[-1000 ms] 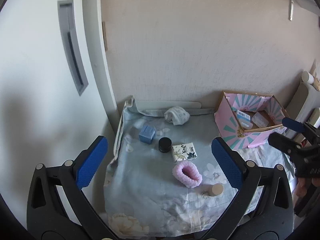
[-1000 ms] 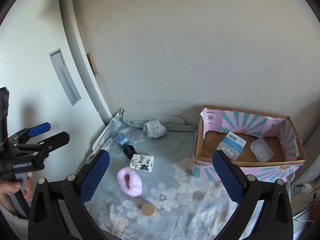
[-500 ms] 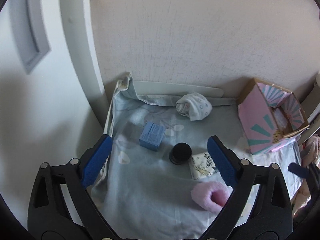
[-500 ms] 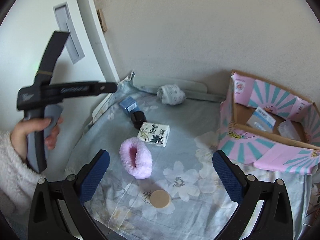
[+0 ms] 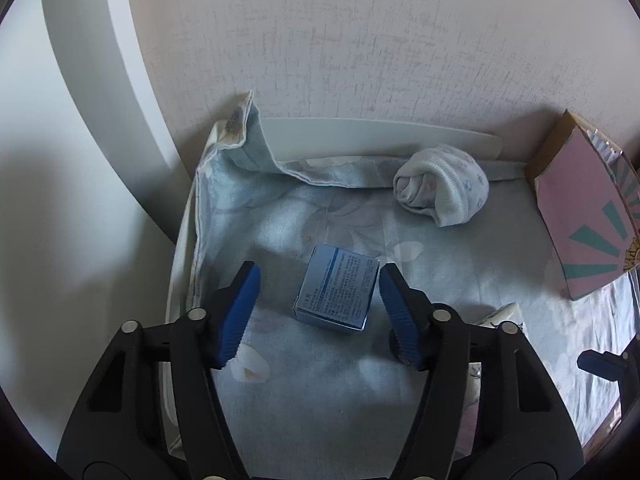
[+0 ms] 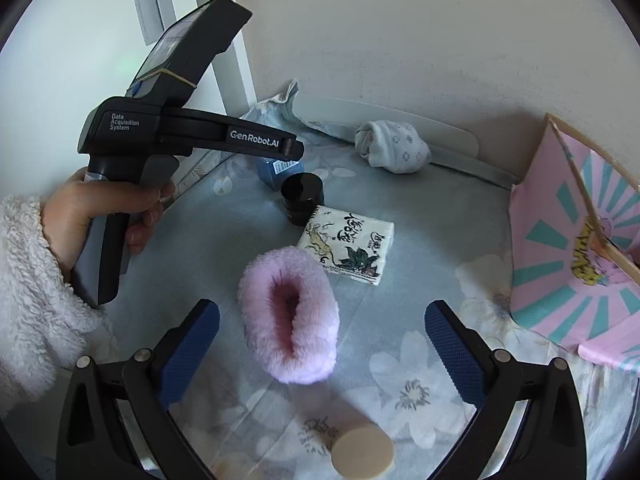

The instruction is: Organize objects

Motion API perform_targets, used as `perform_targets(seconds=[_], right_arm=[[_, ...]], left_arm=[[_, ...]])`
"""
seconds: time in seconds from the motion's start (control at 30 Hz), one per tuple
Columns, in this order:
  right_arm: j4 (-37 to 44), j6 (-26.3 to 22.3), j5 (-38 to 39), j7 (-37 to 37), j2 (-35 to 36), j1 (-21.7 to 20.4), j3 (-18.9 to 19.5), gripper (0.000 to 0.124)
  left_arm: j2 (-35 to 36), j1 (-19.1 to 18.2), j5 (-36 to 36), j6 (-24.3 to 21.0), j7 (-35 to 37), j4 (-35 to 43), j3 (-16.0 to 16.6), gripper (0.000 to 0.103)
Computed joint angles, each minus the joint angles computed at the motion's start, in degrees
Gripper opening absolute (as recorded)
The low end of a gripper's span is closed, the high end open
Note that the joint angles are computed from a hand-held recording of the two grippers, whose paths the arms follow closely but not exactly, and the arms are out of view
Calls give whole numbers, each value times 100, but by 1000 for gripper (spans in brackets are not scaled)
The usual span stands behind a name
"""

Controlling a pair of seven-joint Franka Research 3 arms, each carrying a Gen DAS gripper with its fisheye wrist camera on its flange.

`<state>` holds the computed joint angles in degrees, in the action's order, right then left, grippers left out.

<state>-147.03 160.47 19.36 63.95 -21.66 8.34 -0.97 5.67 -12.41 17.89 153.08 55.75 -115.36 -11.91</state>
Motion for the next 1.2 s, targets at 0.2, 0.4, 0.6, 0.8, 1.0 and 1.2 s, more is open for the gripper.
perform_targets(seconds=[0.2, 0.4, 0.6, 0.8, 1.0, 1.2], right_arm=[[135, 121, -18, -127, 304, 76, 34, 100], [282, -38, -72, -123, 495, 88, 62, 66], [368, -239, -46, -270, 547, 118, 39, 40], [426, -350, -80, -268, 520, 52, 32, 31], [461, -507, -32, -395, 358, 23, -27, 31], [574, -754, 8, -318, 121, -66, -14, 31]], left_arm=[[51, 11, 20, 211, 139, -111, -1, 51], [118, 41, -359, 307, 538, -188, -66, 36], [48, 79, -594, 486, 696, -348, -68, 35], [-45, 97, -813, 583, 730, -458, -60, 34], [-190, 70, -726, 568, 610, -464, -43, 34], [-591, 2, -629, 452, 432, -572, -68, 34]])
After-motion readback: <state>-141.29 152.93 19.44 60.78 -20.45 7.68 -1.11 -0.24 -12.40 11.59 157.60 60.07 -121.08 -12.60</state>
